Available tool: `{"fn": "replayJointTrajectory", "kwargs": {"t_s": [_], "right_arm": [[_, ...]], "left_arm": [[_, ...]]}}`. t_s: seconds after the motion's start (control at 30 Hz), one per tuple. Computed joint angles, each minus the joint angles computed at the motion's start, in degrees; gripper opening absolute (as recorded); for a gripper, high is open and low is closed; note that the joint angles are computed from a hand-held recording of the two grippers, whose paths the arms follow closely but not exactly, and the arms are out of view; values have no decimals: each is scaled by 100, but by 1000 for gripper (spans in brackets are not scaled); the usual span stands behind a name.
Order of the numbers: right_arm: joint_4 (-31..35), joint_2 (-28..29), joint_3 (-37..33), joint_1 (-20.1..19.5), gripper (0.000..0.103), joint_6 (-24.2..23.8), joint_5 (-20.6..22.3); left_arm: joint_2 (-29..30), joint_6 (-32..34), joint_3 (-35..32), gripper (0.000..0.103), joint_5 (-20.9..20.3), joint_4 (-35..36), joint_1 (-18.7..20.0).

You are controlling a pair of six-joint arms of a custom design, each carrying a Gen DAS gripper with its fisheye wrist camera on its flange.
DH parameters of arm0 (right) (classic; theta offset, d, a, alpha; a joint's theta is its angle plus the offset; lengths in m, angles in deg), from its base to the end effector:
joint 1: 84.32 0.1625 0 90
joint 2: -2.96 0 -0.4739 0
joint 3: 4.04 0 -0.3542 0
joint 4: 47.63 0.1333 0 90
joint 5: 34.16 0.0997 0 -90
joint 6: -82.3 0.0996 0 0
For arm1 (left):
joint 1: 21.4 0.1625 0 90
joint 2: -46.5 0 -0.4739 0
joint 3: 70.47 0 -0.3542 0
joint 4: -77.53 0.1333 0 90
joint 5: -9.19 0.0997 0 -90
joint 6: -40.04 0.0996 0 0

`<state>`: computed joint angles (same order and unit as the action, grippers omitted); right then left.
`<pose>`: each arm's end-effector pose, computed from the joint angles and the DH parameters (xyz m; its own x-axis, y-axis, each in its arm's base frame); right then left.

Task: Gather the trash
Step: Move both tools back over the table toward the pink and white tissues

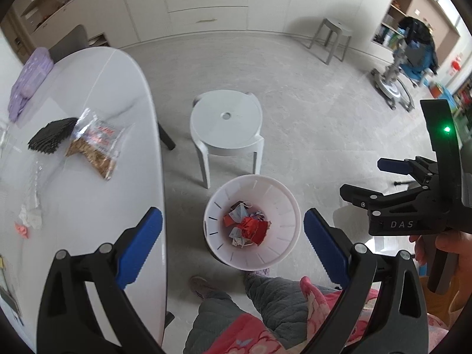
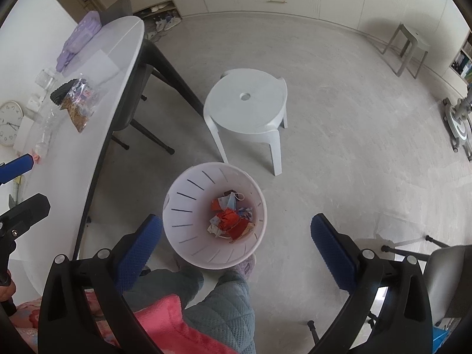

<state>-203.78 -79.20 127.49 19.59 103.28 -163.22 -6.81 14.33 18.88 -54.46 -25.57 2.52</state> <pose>0.1678 -0.3840 0.3179 -0.8270 0.3233 0.4599 0.0706 0.8713 -0.4856 -0.5008 -0.4163 0.2131 -0.5501 0.6393 -0.5374 0.6695 0.7222 0.1739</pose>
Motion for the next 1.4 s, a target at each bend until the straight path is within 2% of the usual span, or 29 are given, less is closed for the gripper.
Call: {"fn": "replayJointTrajectory", "kwargs": {"t_s": [0.3,0.5,0.63,0.8,0.9,1.1,1.27,1.4], "right_arm": [[168,755,-844,216,100,-946,213],[449,1455,-1637,426,100,-1470,547],[594,1971,-2198,652,101,-1733,727],[797,2702,-3049,981,100,-1836,965],[944,3155,-3619,1158,100,-1866,1055],[1363,4043,-4805,1437,100,-1790,1099],[1715,4605,-5581,1525,100,-1542,1065],[2023,4990,-6138,1556,100,-1355,1058]], "left_arm": [[-440,-1201,30,95,560,414,213],[-976,-2369,16,95,1207,1336,470],[-1378,-3139,-99,95,1653,2087,782],[-1713,-3500,-311,95,2152,2733,1192],[-1845,-3314,-420,95,2397,2803,1494],[-1883,-2335,-625,95,2736,2217,2233],[-1680,-1205,-821,92,2783,1285,2853],[-1401,-509,-1076,82,2558,760,3291]]}}
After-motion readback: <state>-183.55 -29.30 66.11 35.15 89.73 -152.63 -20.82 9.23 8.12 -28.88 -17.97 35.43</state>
